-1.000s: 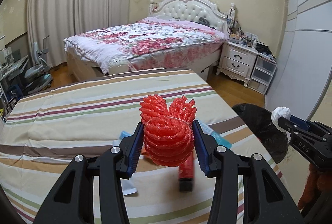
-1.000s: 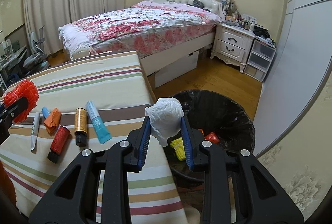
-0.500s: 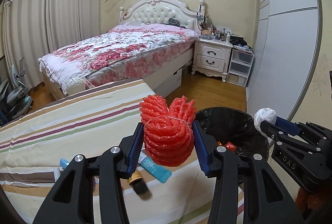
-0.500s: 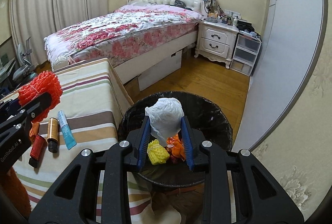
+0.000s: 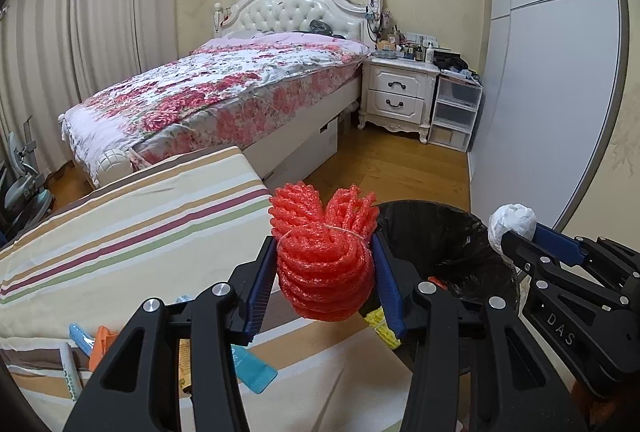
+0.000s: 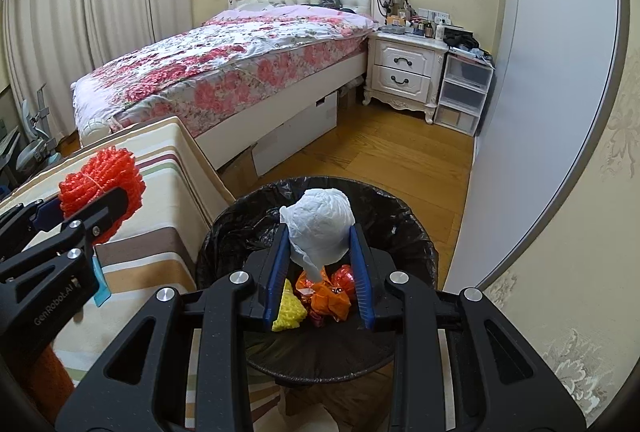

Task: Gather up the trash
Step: 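Carry both items over the black bin and open both tools to drop them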

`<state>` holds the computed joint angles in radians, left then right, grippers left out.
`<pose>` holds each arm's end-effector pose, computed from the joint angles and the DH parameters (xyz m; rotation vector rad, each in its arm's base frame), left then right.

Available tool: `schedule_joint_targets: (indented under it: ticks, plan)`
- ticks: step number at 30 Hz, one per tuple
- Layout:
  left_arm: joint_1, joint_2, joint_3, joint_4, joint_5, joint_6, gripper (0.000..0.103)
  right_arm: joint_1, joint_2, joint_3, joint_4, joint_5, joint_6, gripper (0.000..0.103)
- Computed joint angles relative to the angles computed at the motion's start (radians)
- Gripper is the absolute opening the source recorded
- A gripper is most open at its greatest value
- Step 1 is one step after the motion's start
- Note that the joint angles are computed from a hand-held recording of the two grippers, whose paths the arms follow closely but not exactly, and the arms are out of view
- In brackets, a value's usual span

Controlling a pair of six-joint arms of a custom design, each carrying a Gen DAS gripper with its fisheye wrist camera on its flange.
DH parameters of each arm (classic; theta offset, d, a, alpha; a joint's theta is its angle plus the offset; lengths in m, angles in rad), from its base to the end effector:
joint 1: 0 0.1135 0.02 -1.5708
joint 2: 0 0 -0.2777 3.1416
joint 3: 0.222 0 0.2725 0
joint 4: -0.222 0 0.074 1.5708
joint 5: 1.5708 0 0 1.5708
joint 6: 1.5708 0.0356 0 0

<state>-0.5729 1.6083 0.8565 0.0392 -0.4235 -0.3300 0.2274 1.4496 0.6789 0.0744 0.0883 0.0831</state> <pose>0.2988 -0.1753 0.1837 0.0517 2.2088 -0.0136 0.2958 0.0652 0.1768 -0.1166 2.2617 0.0648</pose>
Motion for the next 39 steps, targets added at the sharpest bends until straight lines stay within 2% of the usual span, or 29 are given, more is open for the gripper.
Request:
schedule_joint_targets:
  ticks: [14,16,18,20,21,23,30,39]
  plan:
    - [0.007,0.154,0.131,-0.016,0.015,0.034,0.049,-0.048,0.091,0.054,0.022,-0.021,0.009,0.03]
    - [0.008,0.17,0.146,-0.026,0.016,0.038,0.054,-0.05,0.104,0.059,0.026,-0.022,0.009,0.03]
    - [0.007,0.179,0.151,-0.027,0.007,0.035,0.07,-0.054,0.116,0.063,0.029,-0.024,0.009,0.031]
    - [0.004,0.184,0.154,-0.023,-0.002,0.029,0.072,-0.059,0.128,0.073,0.027,-0.027,0.01,0.031]
    - [0.006,0.188,0.158,-0.026,-0.001,0.028,0.073,-0.062,0.133,0.074,0.029,-0.029,0.01,0.034]
    - [0.006,0.196,0.166,-0.034,-0.005,0.029,0.075,-0.068,0.141,0.074,0.037,-0.03,0.012,0.045]
    - [0.007,0.209,0.176,-0.056,-0.028,0.02,0.079,-0.079,0.148,0.072,0.05,-0.02,0.022,0.049]
    - [0.015,0.162,0.135,-0.05,-0.051,0.023,0.082,-0.074,0.139,0.06,0.057,-0.002,0.03,0.06]
